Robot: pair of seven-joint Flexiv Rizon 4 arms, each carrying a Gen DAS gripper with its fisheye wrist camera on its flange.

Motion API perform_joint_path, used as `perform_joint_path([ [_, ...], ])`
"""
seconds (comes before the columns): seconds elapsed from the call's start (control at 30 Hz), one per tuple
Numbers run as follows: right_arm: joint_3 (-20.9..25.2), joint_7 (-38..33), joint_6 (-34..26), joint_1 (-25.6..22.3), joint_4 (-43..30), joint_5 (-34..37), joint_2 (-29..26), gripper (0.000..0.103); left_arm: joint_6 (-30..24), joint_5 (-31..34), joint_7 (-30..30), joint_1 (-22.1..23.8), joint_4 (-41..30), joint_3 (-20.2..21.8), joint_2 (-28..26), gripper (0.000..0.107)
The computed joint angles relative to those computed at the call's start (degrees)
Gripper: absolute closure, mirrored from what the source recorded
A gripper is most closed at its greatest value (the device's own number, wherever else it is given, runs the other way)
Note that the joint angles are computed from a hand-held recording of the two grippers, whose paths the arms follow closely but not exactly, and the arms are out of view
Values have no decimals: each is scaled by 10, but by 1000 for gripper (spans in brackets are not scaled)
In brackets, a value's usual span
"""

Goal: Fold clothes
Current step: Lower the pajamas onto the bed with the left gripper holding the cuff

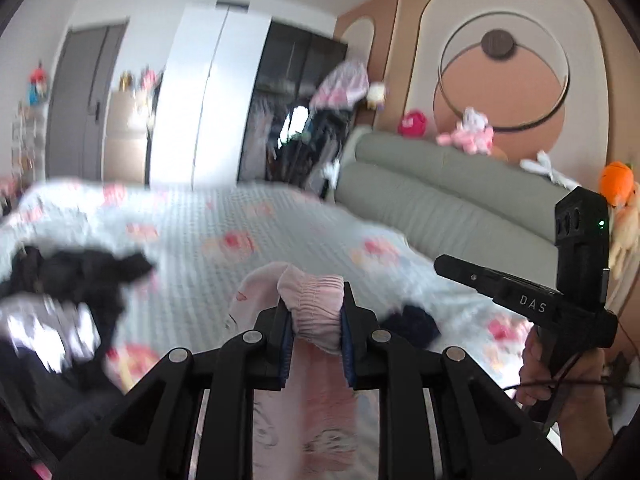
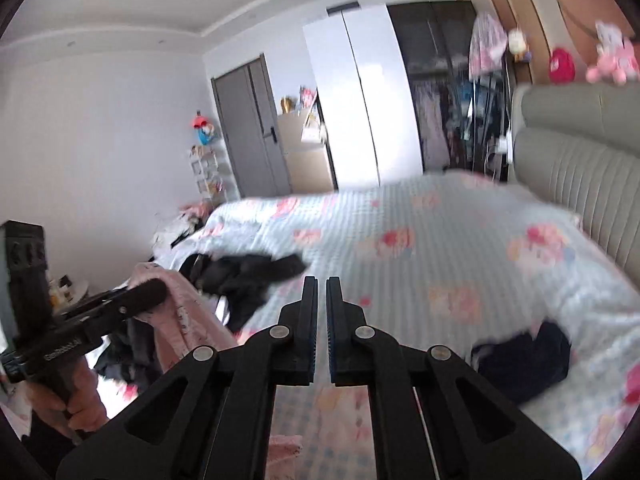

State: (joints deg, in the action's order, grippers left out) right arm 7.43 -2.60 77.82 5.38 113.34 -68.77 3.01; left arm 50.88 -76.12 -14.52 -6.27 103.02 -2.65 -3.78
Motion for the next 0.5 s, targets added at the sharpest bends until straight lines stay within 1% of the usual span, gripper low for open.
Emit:
perform_joint_path([
  [0.03, 6, -14, -3, 5, 22, 34, -2, 100, 1, 12, -8, -1, 23, 4, 1, 87],
  [0.13, 23, -82, -24, 36, 77, 187, -30, 100, -18, 52, -50, 5, 65, 13, 0, 87],
  [0.2, 31, -121, -9, 58, 101, 282, -57, 96, -13, 61, -55, 5, 90, 14, 5, 87],
  [0.27, 37, -153, 7, 79, 110, 347, -82, 77, 11, 61, -46, 2, 108, 14, 12, 86],
  [0.33, 50, -195, 15, 96, 106, 412, -108, 71, 11, 69, -59, 7, 113, 18, 8, 86],
  [0.4, 60, -231, 14, 108, 97, 462, -125, 60, 4, 73, -72, 15, 117, 23, 5, 86],
  [0.43, 62, -243, 10, 114, 93, 479, -132, 48, 1, 74, -76, 20, 121, 26, 4, 86],
  [0.47, 62, -251, 6, 121, 88, 490, -137, 39, 0, 78, -82, 24, 124, 27, 3, 86],
  [0.5, 63, -264, 3, 126, 84, 506, -142, 37, -2, 80, -86, 28, 127, 29, 3, 86],
])
